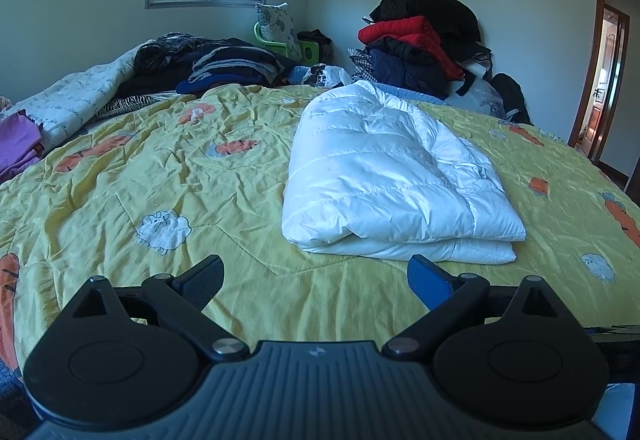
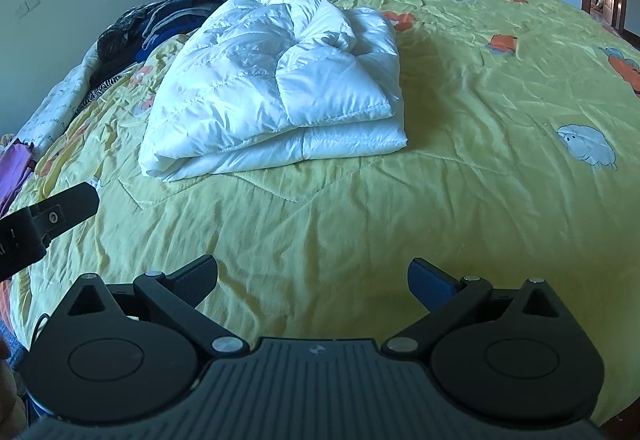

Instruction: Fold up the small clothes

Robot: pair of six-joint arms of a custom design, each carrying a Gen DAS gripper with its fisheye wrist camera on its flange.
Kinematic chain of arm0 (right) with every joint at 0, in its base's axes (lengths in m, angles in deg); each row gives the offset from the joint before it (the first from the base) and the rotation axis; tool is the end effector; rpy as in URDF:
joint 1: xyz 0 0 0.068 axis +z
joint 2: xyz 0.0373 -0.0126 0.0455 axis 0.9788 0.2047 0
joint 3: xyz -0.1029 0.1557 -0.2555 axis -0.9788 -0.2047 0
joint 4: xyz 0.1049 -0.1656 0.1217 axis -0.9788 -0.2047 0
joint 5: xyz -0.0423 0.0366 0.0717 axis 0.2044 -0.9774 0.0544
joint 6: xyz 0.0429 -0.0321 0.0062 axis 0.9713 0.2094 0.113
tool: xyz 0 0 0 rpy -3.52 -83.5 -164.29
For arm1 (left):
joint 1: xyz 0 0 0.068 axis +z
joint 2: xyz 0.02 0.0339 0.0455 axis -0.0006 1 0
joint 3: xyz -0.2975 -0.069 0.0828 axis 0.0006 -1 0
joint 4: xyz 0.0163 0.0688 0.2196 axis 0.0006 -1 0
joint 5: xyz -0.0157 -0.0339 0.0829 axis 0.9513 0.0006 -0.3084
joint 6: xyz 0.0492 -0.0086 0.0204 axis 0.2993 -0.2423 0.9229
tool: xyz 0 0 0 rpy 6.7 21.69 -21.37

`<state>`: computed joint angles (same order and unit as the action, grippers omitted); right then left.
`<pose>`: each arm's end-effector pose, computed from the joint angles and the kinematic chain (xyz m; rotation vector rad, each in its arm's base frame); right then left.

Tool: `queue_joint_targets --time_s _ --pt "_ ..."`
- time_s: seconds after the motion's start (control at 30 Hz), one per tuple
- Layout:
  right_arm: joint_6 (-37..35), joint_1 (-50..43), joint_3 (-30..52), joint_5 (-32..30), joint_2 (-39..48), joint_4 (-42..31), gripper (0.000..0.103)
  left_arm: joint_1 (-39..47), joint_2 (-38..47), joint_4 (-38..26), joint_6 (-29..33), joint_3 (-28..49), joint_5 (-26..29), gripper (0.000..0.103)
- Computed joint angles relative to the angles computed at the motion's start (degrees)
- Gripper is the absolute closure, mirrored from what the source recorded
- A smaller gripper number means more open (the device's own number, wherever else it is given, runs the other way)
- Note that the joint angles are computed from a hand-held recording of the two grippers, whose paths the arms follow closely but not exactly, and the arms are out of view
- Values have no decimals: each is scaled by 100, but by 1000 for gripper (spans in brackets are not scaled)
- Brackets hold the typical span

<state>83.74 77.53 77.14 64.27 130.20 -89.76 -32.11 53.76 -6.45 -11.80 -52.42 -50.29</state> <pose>0.2142 0.0093 0.2552 -0.1927 2.4013 0.3812 0.1767 -0.0859 0.2587 -0.3196 2.0997 0.0675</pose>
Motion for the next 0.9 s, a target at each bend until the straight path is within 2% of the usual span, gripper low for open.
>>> queue_joint_targets --time_s 0.9 --pt "-16 4 16 -52 90 -59 0 -13 1 -52 -74 7 19 4"
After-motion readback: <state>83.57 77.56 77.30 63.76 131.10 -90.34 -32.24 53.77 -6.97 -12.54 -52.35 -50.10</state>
